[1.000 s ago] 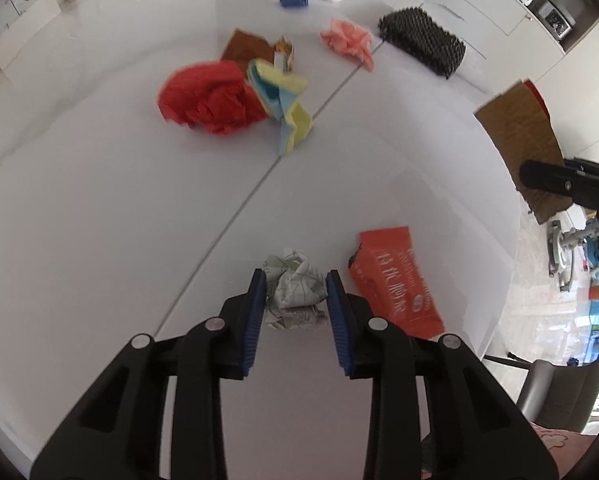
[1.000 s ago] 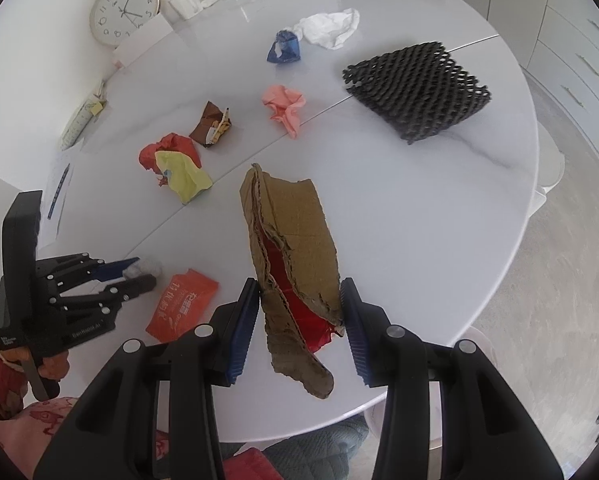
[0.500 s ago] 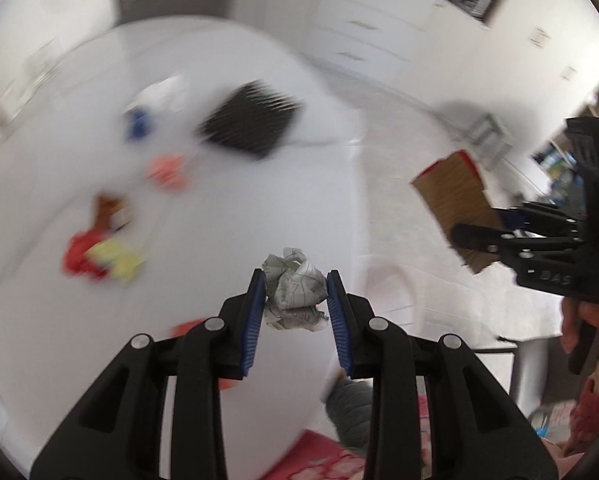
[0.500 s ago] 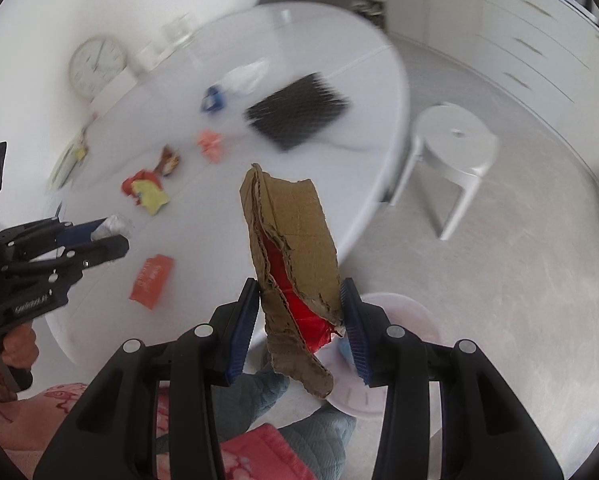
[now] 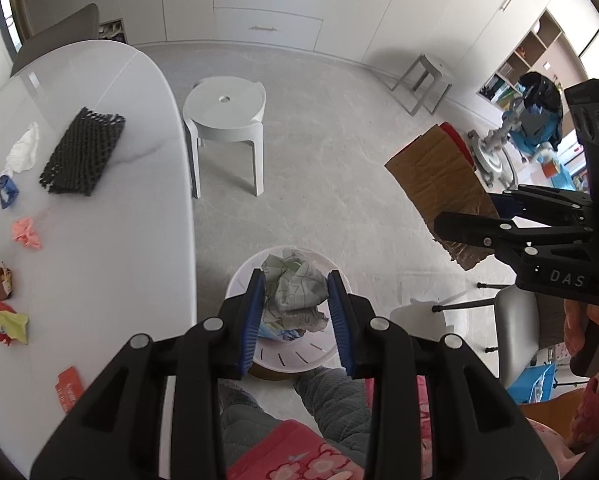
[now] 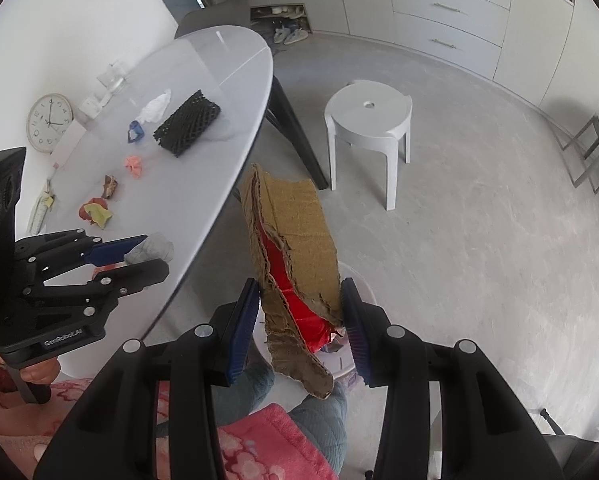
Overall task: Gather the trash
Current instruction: 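Carry paper and cardboard to the wastebasket and open both tools over it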
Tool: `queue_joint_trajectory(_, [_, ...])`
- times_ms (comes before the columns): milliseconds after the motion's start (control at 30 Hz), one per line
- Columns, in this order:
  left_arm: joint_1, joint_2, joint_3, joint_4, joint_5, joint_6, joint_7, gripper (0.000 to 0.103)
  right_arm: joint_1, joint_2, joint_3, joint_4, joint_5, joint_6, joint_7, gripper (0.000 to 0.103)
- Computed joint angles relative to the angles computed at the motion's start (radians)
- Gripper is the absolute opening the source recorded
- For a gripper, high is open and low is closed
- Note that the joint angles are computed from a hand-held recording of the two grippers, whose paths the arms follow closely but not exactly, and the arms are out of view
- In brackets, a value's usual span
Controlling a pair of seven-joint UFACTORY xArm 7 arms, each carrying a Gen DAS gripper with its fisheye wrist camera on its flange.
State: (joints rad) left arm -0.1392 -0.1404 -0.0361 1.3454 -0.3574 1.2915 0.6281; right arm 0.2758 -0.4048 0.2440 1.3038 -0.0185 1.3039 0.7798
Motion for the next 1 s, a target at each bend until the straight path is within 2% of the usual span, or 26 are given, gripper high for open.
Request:
queue_joint_trajectory(300, [-0.016,0.0,-0.017,-0.009,0.046,0.017,-0.032,0.034,0.002,-0.006,-0.014,-0.031,0.031,-0.034,-0.021,0.043])
queue_joint_trajectory(333, [-0.017,0.007,-0.018,-0.004,0.053,0.014,-0.031,0.038,0.003,-0.005,-0.014,-0.033,0.033,-0.038,-0.023,0.043])
queue_joint_trajectory(400, [-0.015,0.007,-0.018,-0.001,0.066,0.015,-0.029,0.056,0.004,-0.004,-0.016,-0.036,0.037,-0.042,-0.027,0.044])
queue_joint_trajectory(433, [-0.016,0.0,-0.02,-0.006,0.076,0.008,-0.035,0.072,0.005,0.0,-0.015,-0.034,0.037,-0.042,-0.028,0.044])
queue_joint_trajectory(467, [-0.015,-0.008,-0.023,-0.015,0.093,-0.011,-0.04,0.082,0.005,0.007,-0.013,-0.029,0.036,-0.04,-0.029,0.044])
queue_joint_trajectory(567, [-0.015,-0.015,-0.017,-0.017,0.1,-0.021,-0.03,0.09,0.01,0.011,-0.014,-0.029,0.041,-0.036,-0.032,0.044])
queue_joint_trajectory(833, [0.006,-0.01,-0.002,0.004,0.129,0.002,-0.033,0.092,0.035,0.064,-0.005,-0.005,0.061,-0.014,-0.033,0.047])
queue_joint_trajectory(867, [0.01,-0.01,0.001,0.003,0.132,0.0,-0.029,0.092,0.04,0.076,-0.005,0.003,0.066,-0.007,-0.039,0.049])
queue_joint_trajectory(933, [0.018,-0.01,0.006,0.003,0.135,-0.005,-0.027,0.092,0.05,0.099,-0.004,0.017,0.075,0.007,-0.043,0.063])
queue_joint_trajectory(1000, [0.026,-0.012,0.01,0.0,0.141,-0.014,-0.028,0.092,0.052,0.12,0.012,0.042,0.039,0.035,-0.018,0.087])
